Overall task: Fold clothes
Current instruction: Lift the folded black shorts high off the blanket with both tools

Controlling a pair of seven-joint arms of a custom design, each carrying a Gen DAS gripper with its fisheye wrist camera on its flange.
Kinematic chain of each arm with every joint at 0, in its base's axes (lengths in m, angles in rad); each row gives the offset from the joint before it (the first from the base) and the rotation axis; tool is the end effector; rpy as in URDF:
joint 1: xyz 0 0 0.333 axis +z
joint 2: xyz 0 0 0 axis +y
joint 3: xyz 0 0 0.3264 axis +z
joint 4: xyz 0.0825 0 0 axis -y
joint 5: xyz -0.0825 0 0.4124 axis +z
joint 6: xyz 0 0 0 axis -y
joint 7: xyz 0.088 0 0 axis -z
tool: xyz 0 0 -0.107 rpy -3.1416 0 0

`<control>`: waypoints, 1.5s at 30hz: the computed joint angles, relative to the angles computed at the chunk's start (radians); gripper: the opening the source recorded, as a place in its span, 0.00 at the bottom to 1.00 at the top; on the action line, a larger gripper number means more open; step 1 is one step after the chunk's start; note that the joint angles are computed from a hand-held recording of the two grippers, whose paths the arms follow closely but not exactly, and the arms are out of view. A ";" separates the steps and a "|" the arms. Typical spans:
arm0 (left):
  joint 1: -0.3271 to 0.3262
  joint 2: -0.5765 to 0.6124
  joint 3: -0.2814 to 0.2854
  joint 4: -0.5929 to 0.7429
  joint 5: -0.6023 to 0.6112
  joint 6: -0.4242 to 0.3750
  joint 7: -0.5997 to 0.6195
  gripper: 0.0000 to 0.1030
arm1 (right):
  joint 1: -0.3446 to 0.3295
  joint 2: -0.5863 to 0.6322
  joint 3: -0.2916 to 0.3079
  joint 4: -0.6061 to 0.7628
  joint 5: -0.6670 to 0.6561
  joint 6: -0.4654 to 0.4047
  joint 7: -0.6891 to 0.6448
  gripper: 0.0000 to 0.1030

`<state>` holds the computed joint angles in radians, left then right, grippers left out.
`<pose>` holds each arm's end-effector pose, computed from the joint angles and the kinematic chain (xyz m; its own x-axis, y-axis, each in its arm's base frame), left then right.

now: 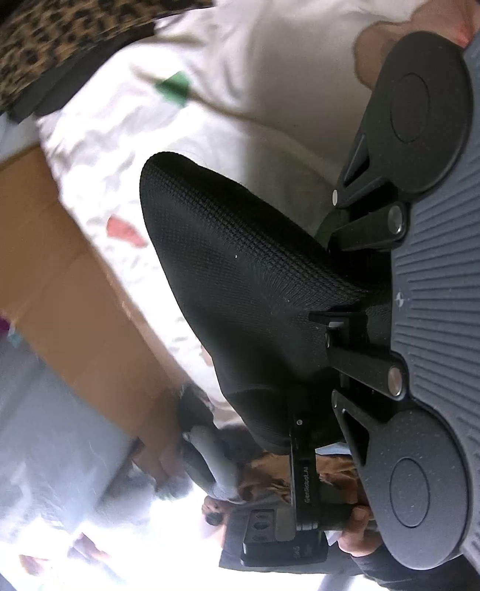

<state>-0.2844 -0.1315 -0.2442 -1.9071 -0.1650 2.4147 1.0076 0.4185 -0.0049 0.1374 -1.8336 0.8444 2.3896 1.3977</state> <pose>0.5094 -0.3080 0.6285 0.0022 -0.9062 0.4228 -0.8814 -0.2015 -0.4273 0.5340 0.3397 0.5934 0.3503 -0.6638 -0.6608 -0.9074 -0.0656 -0.4151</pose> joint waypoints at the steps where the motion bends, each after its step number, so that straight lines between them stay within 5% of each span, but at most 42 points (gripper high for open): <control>1: 0.001 -0.010 -0.004 -0.001 0.014 0.003 -0.015 0.35 | 0.000 0.000 0.001 0.013 -0.008 -0.007 -0.003 0.11; 15: 0.028 -0.099 -0.059 0.089 0.259 0.040 -0.253 0.35 | -0.005 0.023 0.003 0.304 -0.119 -0.140 -0.119 0.11; 31: -0.005 -0.021 -0.125 0.379 0.581 -0.098 -0.452 0.35 | -0.019 0.078 0.010 0.637 -0.241 -0.239 -0.136 0.11; 45: 0.008 -0.113 -0.142 0.326 0.692 -0.123 -0.593 0.35 | 0.046 0.235 0.048 0.989 -0.421 -0.380 -0.082 0.11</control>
